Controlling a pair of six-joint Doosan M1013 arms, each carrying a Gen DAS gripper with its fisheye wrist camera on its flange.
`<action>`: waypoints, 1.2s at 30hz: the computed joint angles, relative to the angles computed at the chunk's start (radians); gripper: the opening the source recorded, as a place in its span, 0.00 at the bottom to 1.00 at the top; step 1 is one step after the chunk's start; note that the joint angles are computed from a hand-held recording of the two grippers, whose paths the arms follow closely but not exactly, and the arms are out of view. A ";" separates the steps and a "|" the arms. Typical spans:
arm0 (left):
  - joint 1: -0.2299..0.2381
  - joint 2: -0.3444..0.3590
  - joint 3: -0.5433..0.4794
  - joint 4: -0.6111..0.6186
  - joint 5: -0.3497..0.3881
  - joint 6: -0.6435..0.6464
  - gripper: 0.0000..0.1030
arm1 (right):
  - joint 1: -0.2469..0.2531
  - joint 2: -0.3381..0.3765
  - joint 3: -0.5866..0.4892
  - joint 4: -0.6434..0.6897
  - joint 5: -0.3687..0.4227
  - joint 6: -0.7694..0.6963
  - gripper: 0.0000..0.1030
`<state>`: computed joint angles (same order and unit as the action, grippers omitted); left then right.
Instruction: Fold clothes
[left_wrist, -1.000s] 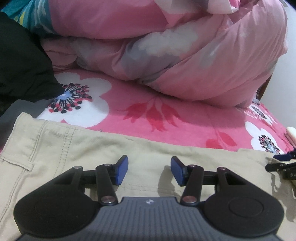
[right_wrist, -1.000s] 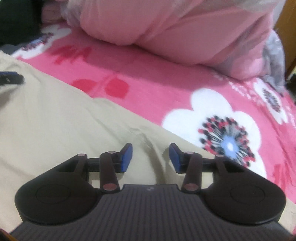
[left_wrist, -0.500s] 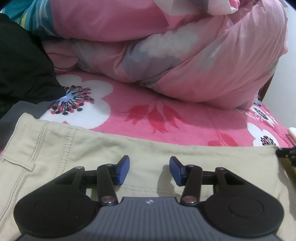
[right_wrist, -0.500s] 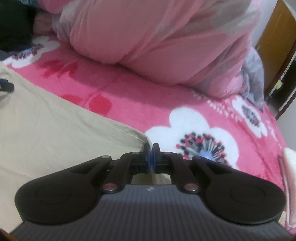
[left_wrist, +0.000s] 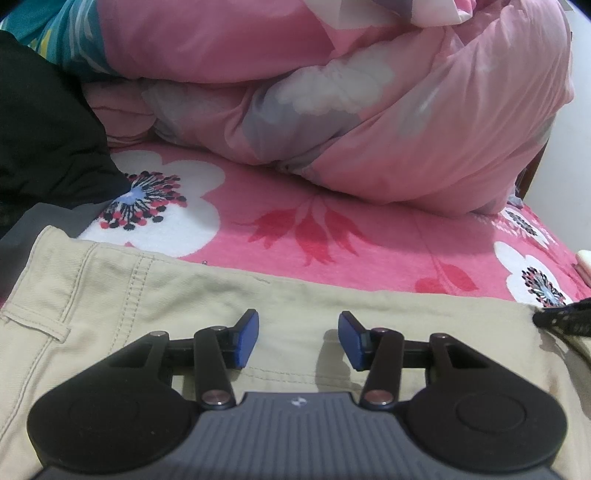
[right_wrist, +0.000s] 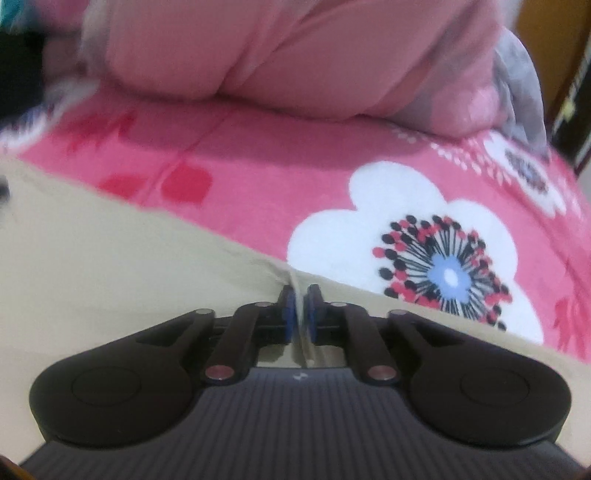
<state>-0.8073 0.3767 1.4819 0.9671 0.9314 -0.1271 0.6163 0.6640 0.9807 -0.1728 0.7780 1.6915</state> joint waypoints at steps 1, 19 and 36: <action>0.000 0.000 -0.001 -0.001 0.001 0.001 0.48 | -0.006 -0.004 -0.002 0.016 0.004 0.026 0.34; -0.034 0.004 -0.040 0.048 0.059 0.033 0.54 | -0.052 -0.294 0.366 -0.013 -0.207 0.461 0.62; -0.028 0.113 -0.187 -0.126 0.091 0.304 0.55 | 0.033 -0.390 0.596 -0.527 -0.168 0.515 0.63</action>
<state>-0.8354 0.4899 1.2944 0.8411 1.0220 0.1767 0.6495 0.2739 1.5770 -0.6994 0.6105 2.2065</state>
